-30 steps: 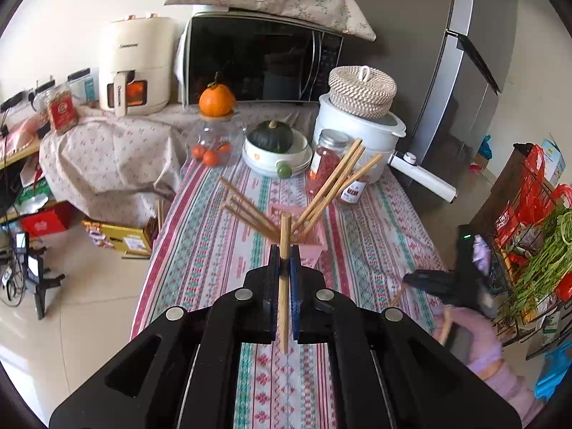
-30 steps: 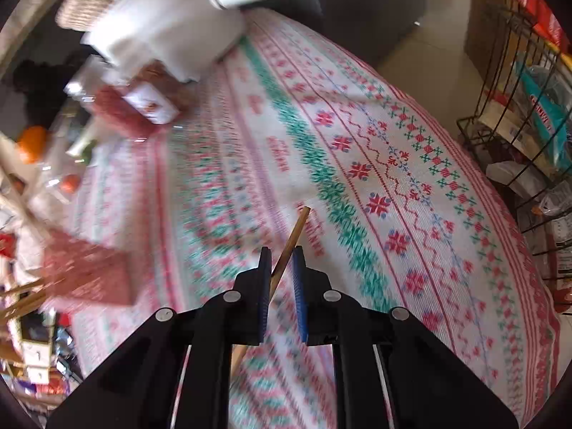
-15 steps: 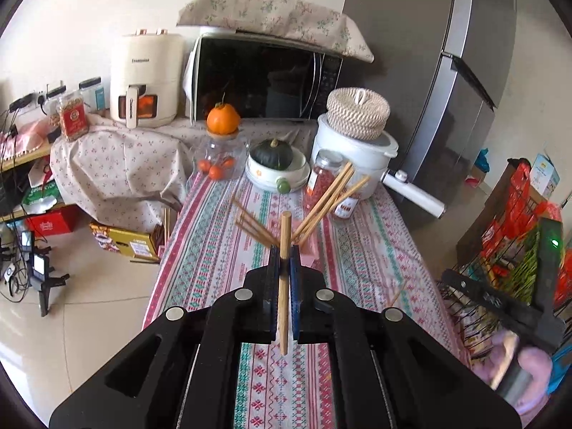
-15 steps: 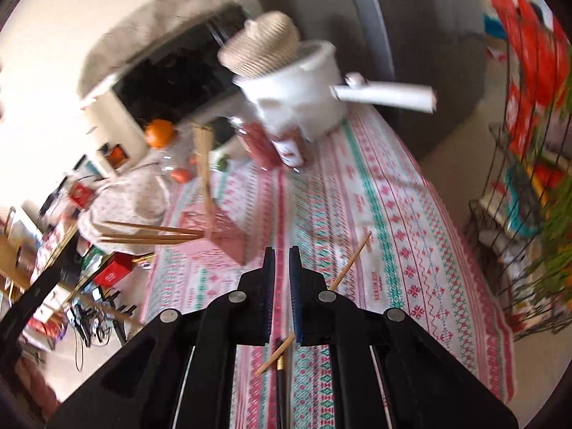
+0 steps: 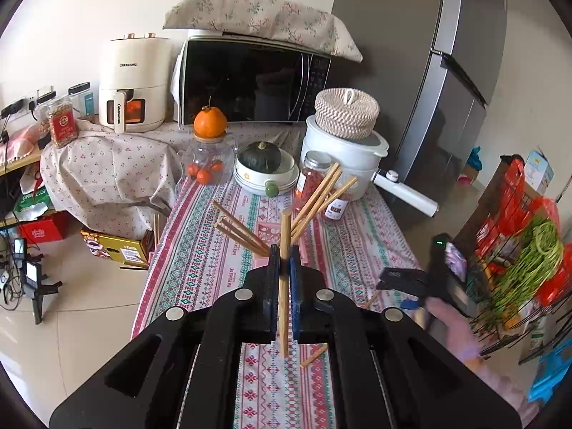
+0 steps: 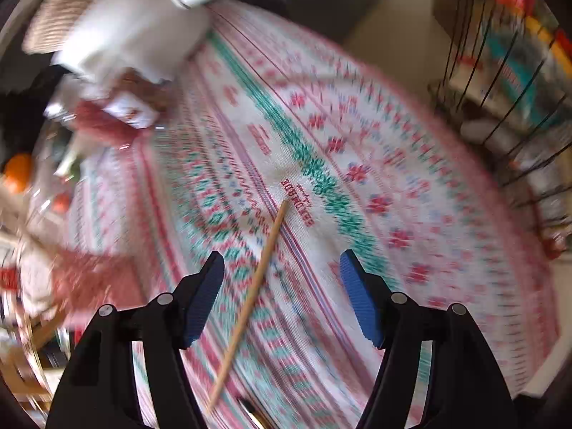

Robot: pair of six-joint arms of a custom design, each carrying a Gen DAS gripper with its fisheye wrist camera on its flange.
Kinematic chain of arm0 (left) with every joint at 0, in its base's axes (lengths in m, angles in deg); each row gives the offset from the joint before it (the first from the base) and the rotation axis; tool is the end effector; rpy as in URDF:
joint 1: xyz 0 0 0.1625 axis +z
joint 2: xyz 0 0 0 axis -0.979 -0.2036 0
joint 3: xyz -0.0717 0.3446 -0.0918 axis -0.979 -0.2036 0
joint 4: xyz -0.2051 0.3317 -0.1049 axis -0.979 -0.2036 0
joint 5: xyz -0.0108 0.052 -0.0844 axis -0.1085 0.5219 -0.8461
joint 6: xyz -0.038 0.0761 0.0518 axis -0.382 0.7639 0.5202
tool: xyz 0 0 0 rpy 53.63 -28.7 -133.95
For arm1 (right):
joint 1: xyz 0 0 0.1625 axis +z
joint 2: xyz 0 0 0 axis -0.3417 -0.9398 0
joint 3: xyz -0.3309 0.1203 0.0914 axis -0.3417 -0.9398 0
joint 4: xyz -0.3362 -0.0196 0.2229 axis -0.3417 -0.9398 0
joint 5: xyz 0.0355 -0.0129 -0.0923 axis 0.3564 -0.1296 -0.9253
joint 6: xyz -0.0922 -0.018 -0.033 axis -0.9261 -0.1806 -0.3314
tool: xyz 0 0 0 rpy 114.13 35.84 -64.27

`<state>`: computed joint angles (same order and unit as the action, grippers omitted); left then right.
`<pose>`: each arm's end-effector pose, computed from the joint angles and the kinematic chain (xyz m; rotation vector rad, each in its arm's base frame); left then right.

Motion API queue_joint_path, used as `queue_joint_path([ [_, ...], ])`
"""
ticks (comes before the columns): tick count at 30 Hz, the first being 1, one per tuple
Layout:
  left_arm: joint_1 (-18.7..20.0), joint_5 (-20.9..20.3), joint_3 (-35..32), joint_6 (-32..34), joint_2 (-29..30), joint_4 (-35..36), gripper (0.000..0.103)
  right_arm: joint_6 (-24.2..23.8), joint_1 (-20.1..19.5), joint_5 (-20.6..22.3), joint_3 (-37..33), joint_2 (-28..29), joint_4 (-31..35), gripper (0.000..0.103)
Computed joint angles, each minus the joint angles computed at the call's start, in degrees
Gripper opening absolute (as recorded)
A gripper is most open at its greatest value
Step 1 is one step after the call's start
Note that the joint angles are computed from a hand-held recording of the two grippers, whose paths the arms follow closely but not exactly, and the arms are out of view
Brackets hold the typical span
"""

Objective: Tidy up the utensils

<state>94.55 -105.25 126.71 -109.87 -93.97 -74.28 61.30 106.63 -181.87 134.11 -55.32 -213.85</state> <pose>-0.3232 -0.3251 0.1609 0.3117 2.2576 -1.1848 0.0510 -0.5328 0.2039 -0.4792 -2.5352 0.5692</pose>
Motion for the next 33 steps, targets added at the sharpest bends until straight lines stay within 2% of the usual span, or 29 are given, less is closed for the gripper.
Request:
queue_joint_path([
  [2,0.5,0.28,0.38,0.06,0.16,0.05,0.004,0.65,0.35,-2.17,-1.3,3.68,-0.77,0.066],
  [3,1.01,0.39,0.69,0.36,0.25,-0.41,0.004,-1.64,1.64,-4.56,-1.02,5.0,-3.98,0.042],
  [4,1.29,0.28,1.02,0.54,0.12,-0.88,0.004,-3.42,2.11,-4.55,-1.0,5.97,-4.81,0.016],
  [6,2.18,-0.72,1.83,0.93,-0.28,-2.18,0.004,-4.67,2.89,-4.39,-0.04,6.7,-6.15,0.01],
  [8,2.53,-1.63,2.38,0.37,-0.9,-2.08,0.004,-7.29,3.13,-3.05,1.39,6.69,-8.31,0.008],
  [10,2.44,-2.2,2.86,-0.89,-1.93,-0.54,0.004,-9.0,2.64,0.38,3.53,5.09,-9.91,0.007],
  [13,1.2,-2.25,3.01,-4.02,-3.69,3.54,0.004,-12.57,3.25,4.01,7.97,0.77,-12.58,0.006],
  [19,-1.69,-1.89,2.0,-9.42,-6.29,10.83,0.004,-19.33,7.34,10.68,16.67,-14.75,-10.64,0.006],
  [24,-3.22,-1.9,0.31,-11.68,-6.66,13.73,0.004,-23.0,12.83,12.03,18.94,-25.54,-5.53,0.006],
  [28,-3.69,-0.73,-2.62,-11.53,-5.53,14.95,0.004,-23.68,15.58,12.53,17.39,-28.27,-2.44,0.006],
  [33,-2.64,1.98,-7.62,-8.09,-2.62,14.72,0.004,-23.91,18.39,12.68,14.5,-29.74,-0.78,0.006],
])
